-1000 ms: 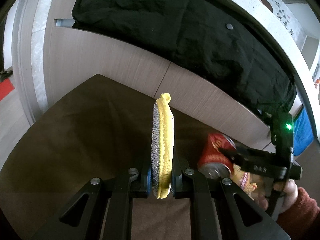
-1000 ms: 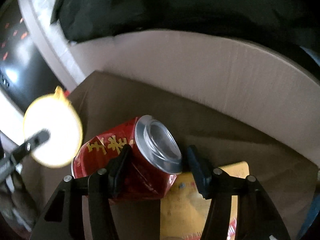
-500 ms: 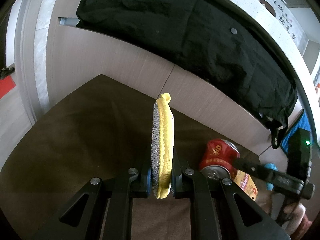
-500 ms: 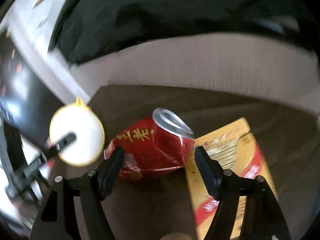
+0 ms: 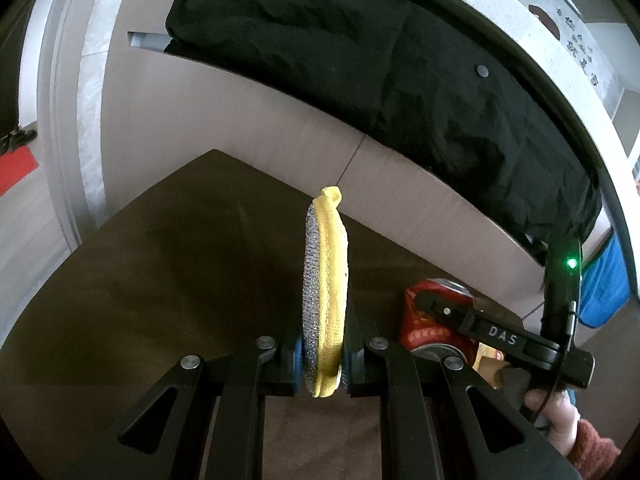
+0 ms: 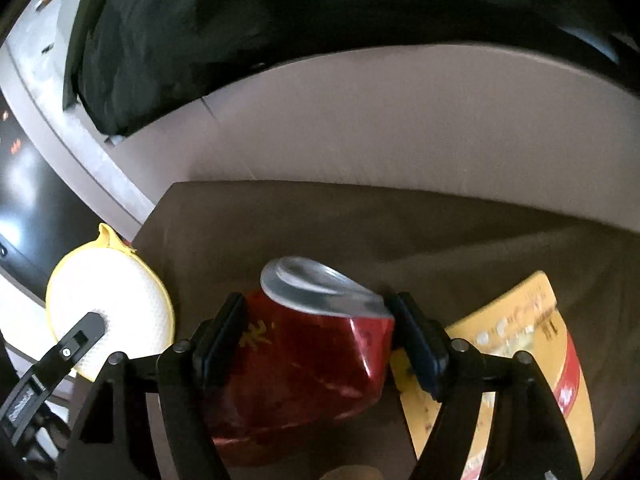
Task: Collect trash
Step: 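Grasp the crushed red can with the right tool while the left tool holds the sponge, then carry the red can and sponge over the blue-lined bin with both tools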
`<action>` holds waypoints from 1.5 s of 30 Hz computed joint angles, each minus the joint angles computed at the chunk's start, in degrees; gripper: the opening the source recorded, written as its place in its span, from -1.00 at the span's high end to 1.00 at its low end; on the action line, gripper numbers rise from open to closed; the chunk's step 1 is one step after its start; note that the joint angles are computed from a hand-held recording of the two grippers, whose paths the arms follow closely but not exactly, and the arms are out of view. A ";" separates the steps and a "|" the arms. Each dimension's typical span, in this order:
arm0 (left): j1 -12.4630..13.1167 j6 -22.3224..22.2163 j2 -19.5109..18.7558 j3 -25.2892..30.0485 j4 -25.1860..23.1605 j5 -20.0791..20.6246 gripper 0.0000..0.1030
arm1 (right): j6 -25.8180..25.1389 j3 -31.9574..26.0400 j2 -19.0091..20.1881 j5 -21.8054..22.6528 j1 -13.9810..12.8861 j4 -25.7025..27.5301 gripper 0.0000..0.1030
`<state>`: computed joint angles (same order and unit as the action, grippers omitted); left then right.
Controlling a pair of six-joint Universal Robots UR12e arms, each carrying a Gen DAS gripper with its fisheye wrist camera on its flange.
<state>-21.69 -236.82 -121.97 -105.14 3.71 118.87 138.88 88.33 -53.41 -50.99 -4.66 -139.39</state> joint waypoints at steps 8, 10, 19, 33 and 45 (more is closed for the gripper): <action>-0.11 0.26 -0.19 0.20 -0.01 -0.09 0.72 | -8.18 -0.71 -1.23 2.83 -1.36 8.76 -0.02; -0.36 0.71 -0.19 0.85 -1.09 0.36 0.72 | -9.45 0.14 -2.28 3.22 -2.24 8.47 -0.02; -2.80 5.56 -0.54 5.40 -5.08 3.58 0.72 | -11.06 3.18 -6.48 7.60 -6.62 3.09 0.00; -7.87 13.24 -1.74 13.64 -9.58 6.74 0.72 | -15.29 4.91 -9.70 14.39 -12.88 2.59 0.00; -10.67 23.72 -7.43 27.00 -11.91 5.07 0.72 | -9.87 3.19 -8.69 18.13 -18.68 -6.85 0.00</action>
